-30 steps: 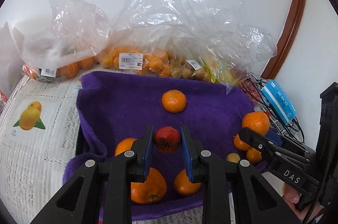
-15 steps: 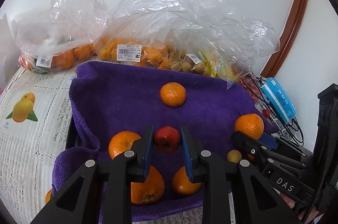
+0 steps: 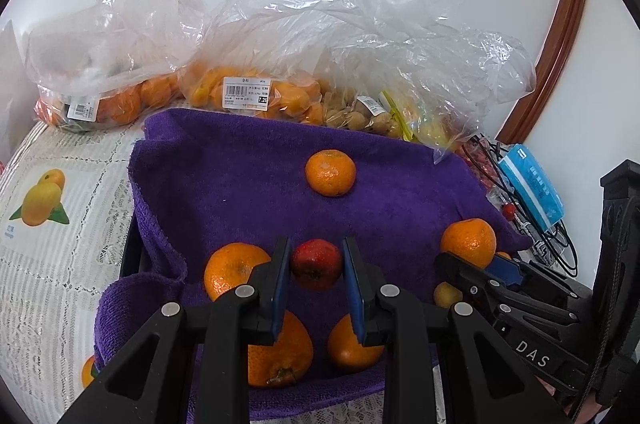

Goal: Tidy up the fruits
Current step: 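Lower both fruits onto the towel and open both grippers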

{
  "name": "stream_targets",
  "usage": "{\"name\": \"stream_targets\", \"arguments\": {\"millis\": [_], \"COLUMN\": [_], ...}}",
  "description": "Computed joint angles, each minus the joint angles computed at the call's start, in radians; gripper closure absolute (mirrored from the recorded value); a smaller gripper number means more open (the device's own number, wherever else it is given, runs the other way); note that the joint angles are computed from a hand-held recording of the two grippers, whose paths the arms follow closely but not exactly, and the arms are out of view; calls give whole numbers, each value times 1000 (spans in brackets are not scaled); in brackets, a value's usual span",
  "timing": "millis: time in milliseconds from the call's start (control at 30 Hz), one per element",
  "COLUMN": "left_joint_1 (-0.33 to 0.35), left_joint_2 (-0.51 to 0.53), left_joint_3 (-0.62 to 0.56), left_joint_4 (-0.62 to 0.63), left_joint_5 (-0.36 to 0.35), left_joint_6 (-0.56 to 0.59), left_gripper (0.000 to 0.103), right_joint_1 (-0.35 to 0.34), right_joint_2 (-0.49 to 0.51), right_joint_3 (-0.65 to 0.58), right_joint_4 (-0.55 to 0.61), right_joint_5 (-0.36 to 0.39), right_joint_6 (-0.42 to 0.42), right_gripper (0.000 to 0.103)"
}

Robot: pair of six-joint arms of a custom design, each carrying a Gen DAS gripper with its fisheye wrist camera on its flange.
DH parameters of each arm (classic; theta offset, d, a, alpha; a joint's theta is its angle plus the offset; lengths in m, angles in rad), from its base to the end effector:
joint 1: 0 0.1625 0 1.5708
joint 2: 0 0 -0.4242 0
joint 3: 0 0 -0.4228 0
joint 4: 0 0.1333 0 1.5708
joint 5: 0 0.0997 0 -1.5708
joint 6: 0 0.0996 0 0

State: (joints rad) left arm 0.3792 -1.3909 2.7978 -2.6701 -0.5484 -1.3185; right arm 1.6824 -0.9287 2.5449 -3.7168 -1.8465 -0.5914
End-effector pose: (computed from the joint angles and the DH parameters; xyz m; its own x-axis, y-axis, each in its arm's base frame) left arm -0.1275 -0.2858 0.0830 -0.8456 -0.1969 -0.4962 0.2666 0.6496 -0.7120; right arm 0.1467 -0.3552 0.0475 -0.7530 -0.4536 0.4768 -0.6215 0.7284 -0.2886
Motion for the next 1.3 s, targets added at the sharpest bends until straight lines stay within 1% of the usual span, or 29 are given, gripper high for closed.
{"name": "stream_targets", "arguments": {"millis": [500, 700, 733, 767, 833, 967, 1000, 1067, 1133, 1200, 1300], "left_joint_1": [12, 8, 7, 6, -2, -18, -21, -24, -27, -30, -35], "left_joint_2": [4, 5, 1, -2, -4, -20, -28, -35, -50, -67, -102], "left_joint_3": [-2, -3, -3, -3, 5, -2, -5, -3, -4, -5, -11], "left_joint_4": [-12, 3, 13, 15, -7, 65, 91, 98, 123, 154, 230], "left_joint_5": [-9, -6, -5, -5, -2, 11, 13, 16, 19, 25, 37], "left_joint_6": [0, -15, -20, -20, -14, -54, -68, -73, -89, -111, -151], "left_gripper": [79, 79, 78, 72, 65, 54, 52, 50, 48, 46, 43], "right_joint_1": [3, 5, 6, 7, 8, 4, 3, 4, 6, 9, 13], "right_joint_2": [15, 18, 19, 20, 28, 28, 27, 26, 26, 27, 19], "right_joint_3": [-24, -25, -26, -27, -28, -25, -24, -21, -18, -14, -8], "right_joint_4": [28, 23, 22, 20, 9, 1, -6, -16, -31, -44, -51], "right_joint_5": [-55, -61, -63, -65, -70, -64, -61, -63, -63, -62, -49], "right_joint_6": [10, 8, 6, 4, -3, -3, -5, -7, -13, -16, -22], "right_gripper": [61, 60, 60, 60, 60, 60, 60, 59, 52, 48, 47]}}
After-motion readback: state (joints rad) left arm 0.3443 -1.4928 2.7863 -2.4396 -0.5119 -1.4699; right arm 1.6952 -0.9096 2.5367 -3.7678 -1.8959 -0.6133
